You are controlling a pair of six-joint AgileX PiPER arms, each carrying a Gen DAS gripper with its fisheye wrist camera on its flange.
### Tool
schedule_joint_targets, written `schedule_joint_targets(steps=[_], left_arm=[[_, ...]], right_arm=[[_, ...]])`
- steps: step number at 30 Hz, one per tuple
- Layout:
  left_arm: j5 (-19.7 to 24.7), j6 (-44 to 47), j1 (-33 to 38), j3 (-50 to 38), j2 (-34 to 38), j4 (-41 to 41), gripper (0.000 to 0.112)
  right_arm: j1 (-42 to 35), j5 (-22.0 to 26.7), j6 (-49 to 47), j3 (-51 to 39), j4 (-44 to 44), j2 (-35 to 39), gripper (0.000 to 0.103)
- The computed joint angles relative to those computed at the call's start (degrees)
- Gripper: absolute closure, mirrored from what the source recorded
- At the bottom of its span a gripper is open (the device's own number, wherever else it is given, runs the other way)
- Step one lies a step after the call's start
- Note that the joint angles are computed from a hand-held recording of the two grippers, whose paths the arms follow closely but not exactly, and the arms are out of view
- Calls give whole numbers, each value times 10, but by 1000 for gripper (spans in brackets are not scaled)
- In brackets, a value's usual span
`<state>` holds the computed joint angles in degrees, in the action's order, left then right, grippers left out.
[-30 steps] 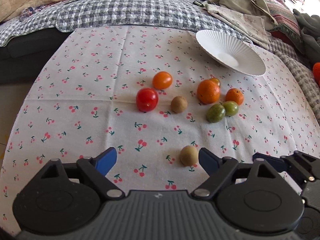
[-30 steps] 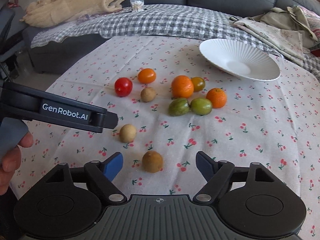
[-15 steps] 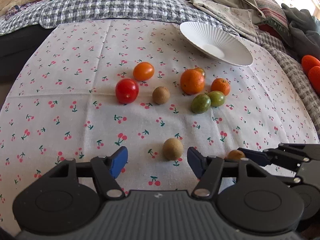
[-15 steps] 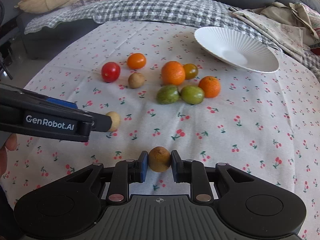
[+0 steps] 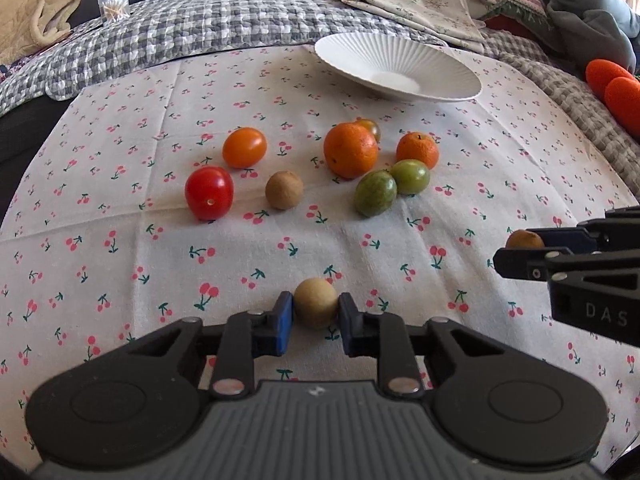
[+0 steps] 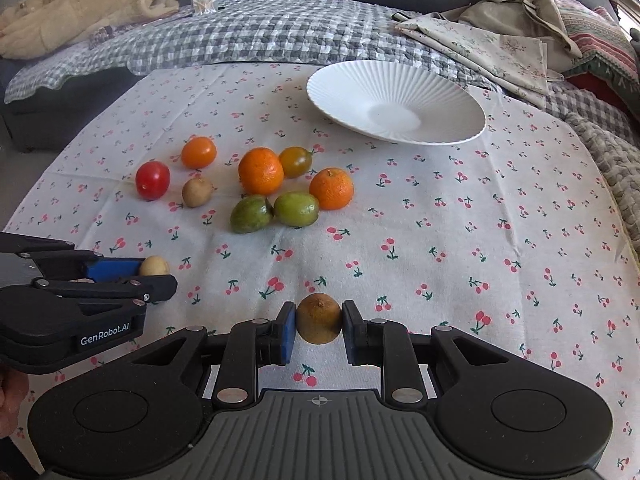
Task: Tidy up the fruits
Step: 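Carry both brown kiwis over the white bowl and release them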
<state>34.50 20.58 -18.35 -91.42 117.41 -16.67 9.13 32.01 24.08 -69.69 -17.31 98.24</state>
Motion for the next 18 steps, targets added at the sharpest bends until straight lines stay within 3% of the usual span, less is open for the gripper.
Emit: schedule_joint_targets(steps=[10,18], left_arm=[[-4,6,9,-7,-14,-30,90],[25,-5,4,-111,14,-12,90]], right_arm=[[-21,-6,-30,-18,34,-14,80],[-83,-12,-120,-75,99,-8,80]])
